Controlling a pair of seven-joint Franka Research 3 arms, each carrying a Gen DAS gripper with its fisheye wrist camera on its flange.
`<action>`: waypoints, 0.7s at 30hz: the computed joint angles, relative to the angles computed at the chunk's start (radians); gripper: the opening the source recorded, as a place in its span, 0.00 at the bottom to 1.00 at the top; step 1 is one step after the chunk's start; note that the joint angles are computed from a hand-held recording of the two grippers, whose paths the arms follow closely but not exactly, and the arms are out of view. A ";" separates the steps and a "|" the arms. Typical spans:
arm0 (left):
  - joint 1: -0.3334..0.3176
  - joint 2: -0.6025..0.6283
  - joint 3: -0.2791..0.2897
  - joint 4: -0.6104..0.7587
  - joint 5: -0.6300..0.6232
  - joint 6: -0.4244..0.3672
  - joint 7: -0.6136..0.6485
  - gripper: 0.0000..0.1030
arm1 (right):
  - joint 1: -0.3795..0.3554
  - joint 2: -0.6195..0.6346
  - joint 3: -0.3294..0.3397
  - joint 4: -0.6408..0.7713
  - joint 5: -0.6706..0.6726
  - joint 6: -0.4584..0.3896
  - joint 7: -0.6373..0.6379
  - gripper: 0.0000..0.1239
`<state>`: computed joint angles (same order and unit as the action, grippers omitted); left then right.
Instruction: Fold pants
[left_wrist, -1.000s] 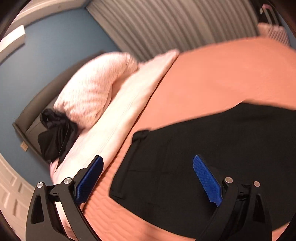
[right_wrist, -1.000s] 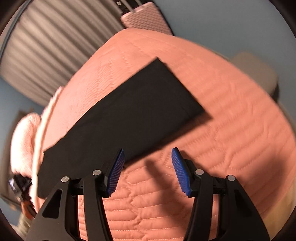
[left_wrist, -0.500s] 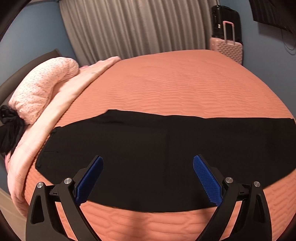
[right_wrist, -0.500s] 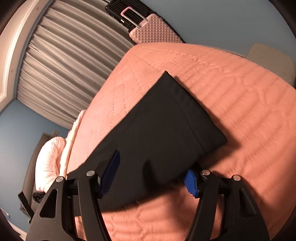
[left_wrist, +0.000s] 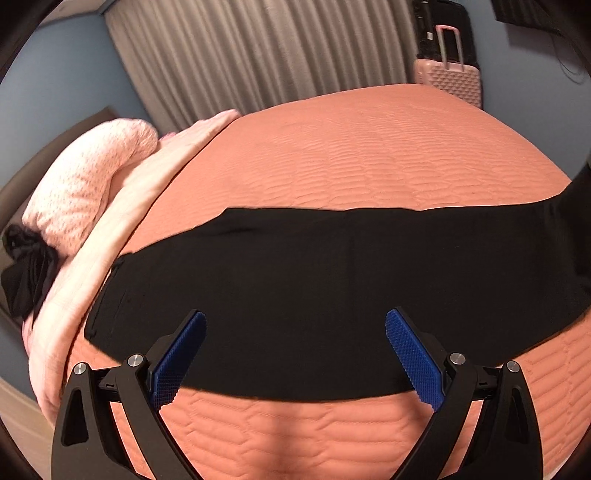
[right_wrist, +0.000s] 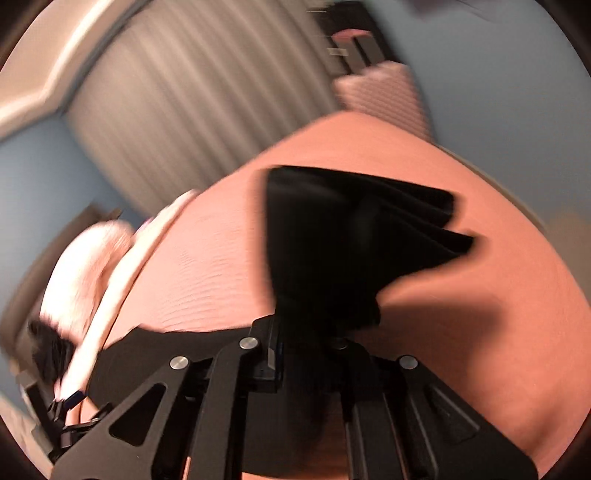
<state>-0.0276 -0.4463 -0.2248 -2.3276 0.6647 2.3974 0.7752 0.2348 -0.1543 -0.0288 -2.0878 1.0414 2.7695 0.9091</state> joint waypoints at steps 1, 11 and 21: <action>0.006 -0.019 0.017 -0.020 -0.006 0.004 0.002 0.94 | 0.013 0.013 0.014 0.030 -0.016 -0.020 0.005 0.05; 0.177 -0.212 0.169 -0.213 -0.047 -0.009 0.100 0.94 | 0.221 0.392 0.215 0.403 -0.354 -0.126 0.170 0.05; 0.324 -0.223 0.220 -0.274 -0.018 0.075 0.140 0.94 | 0.358 0.476 0.194 0.395 -0.797 -0.123 0.402 0.11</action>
